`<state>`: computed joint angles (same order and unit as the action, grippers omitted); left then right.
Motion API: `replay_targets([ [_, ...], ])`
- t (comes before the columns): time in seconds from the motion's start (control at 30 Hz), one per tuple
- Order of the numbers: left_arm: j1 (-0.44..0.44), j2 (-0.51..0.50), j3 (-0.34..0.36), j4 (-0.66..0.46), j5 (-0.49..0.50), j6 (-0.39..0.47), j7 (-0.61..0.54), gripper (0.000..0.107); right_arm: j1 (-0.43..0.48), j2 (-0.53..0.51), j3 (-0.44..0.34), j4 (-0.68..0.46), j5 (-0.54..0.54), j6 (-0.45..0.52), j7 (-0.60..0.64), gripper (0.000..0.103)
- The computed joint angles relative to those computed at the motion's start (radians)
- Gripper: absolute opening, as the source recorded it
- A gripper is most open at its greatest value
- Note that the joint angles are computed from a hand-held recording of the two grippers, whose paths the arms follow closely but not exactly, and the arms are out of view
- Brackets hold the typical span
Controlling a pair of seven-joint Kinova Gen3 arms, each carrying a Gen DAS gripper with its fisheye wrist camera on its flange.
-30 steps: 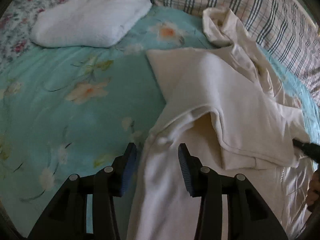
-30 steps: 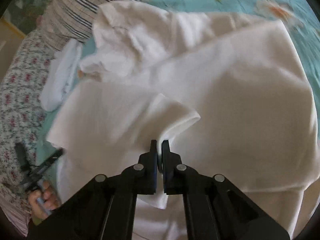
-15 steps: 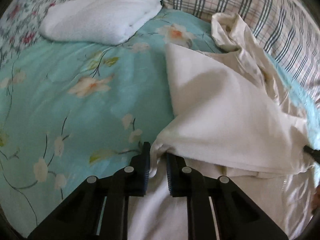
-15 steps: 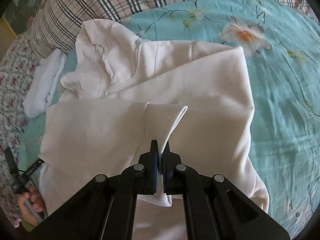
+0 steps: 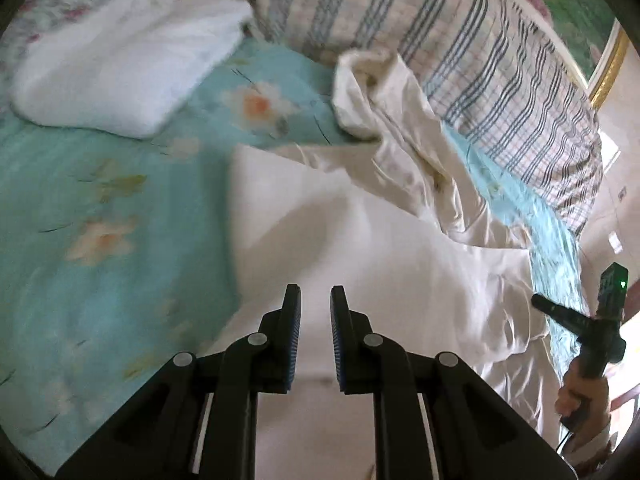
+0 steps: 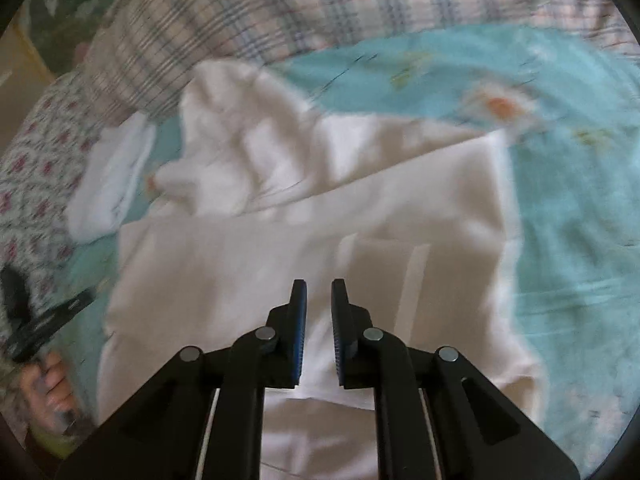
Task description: Fold large clothes
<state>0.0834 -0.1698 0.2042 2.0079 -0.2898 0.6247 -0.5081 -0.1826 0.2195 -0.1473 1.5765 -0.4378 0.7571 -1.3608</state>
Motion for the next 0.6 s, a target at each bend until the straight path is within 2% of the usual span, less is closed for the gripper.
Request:
replay_targets([
  [0.07, 0.054, 0.053, -0.081, -0.008, 0.074, -0.04, -0.081, 0.014, -0.017, 0.04, 0.016, -0.02, -0.033, 0.032, 0.035, 0.013],
  [0.1, 0.064, 0.084, -0.096, -0.014, 0.095, -0.046, -0.112, 0.014, -0.053, 0.058, 0.051, -0.035, -0.024, 0.047, 0.027, 0.013],
  [0.13, 0.058, 0.114, -0.094, -0.024, 0.1, -0.036, -0.126, 0.014, -0.078, 0.081, 0.078, -0.049, 0.0, 0.06, 0.004, 0.013],
  [0.2, 0.026, 0.137, -0.071, 0.004, 0.122, -0.061, -0.146, 0.014, -0.072, 0.097, 0.079, -0.059, 0.035, 0.066, -0.048, 0.012],
  [0.3, 0.043, 0.106, -0.108, 0.056, 0.164, -0.124, -0.176, 0.012, 0.028, 0.097, 0.014, -0.054, 0.011, 0.069, -0.051, 0.012],
  [0.4, 0.02, 0.09, -0.076, 0.032, 0.142, -0.078, -0.14, 0.015, 0.022, 0.079, 0.02, -0.069, 0.061, 0.065, -0.073, 0.014],
  [0.43, 0.026, 0.09, -0.081, 0.017, 0.137, -0.065, -0.142, 0.019, 0.025, 0.078, 0.017, -0.076, 0.058, 0.065, -0.073, 0.018],
  [0.5, 0.023, 0.094, -0.077, -0.025, 0.117, -0.034, -0.136, 0.028, 0.048, 0.082, 0.008, -0.101, 0.026, 0.068, -0.05, 0.048],
  [0.53, 0.022, 0.097, -0.081, -0.05, 0.117, -0.023, -0.147, 0.035, 0.049, 0.089, 0.008, -0.123, 0.024, 0.065, -0.048, 0.052],
  [0.6, 0.02, 0.115, -0.095, -0.105, 0.136, -0.002, -0.192, 0.041, 0.036, 0.104, 0.011, -0.161, 0.043, 0.06, -0.057, 0.052],
])
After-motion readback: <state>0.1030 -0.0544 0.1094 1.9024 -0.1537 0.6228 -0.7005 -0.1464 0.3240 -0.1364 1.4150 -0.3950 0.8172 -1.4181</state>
